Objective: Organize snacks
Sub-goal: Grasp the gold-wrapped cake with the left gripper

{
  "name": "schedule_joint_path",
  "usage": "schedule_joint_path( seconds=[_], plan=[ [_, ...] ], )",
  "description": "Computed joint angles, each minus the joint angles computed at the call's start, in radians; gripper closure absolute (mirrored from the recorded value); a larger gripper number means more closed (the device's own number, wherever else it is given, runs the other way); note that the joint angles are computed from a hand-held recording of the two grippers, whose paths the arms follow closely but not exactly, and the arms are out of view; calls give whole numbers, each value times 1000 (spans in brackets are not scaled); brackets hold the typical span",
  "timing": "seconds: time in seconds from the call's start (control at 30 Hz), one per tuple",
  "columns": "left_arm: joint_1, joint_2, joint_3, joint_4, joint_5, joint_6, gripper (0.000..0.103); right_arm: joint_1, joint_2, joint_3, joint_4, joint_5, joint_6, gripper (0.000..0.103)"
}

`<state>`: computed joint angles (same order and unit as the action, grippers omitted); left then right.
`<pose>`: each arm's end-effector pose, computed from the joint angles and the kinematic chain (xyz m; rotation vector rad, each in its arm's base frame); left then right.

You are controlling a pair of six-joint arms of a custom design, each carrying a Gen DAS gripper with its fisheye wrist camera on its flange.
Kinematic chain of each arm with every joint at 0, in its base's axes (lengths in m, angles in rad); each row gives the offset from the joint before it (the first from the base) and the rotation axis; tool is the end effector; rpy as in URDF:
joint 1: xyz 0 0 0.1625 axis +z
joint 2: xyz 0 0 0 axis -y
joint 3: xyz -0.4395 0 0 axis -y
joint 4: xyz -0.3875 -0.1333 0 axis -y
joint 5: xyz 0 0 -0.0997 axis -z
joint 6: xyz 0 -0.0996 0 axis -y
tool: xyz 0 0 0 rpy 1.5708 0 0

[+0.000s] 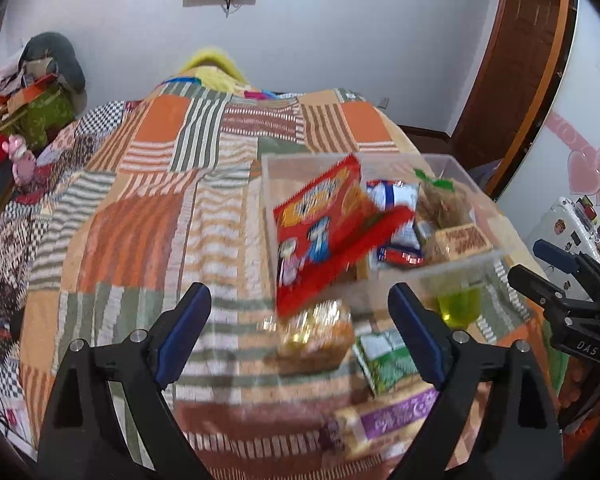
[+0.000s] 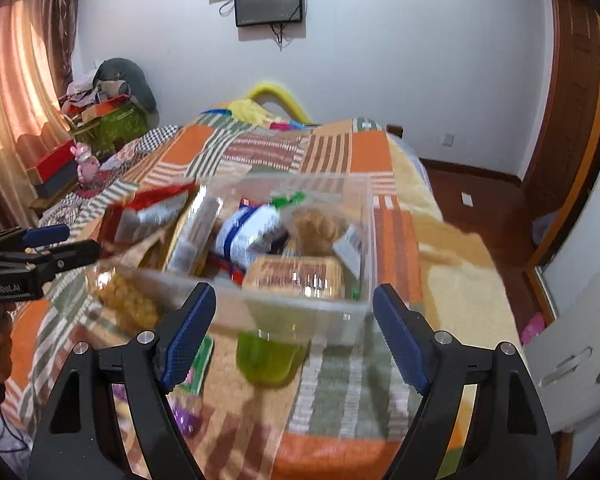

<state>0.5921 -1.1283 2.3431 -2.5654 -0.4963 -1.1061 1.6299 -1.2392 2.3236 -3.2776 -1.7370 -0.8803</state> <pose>-0.2171 -0.4122 0.1284 0.0046 2.2296 -1.0206 0.1439 -0.4548 0.2138 1.1405 -2.4043 0.6961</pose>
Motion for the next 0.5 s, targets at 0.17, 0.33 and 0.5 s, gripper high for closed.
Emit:
schedule_joint_path(
  seconds=[0.17,0.33,0.5],
  plan=[
    [13,25,19,-7,-41,-17,12,-22,14,12,24,-28,-1,24],
    [45,77,16,-66,-48,-12,16,-26,52,-2,57,-54,22,24],
    [73,112,18,-183,-56,31,37,-29,83,-29,111,-49,61,26]
  ],
)
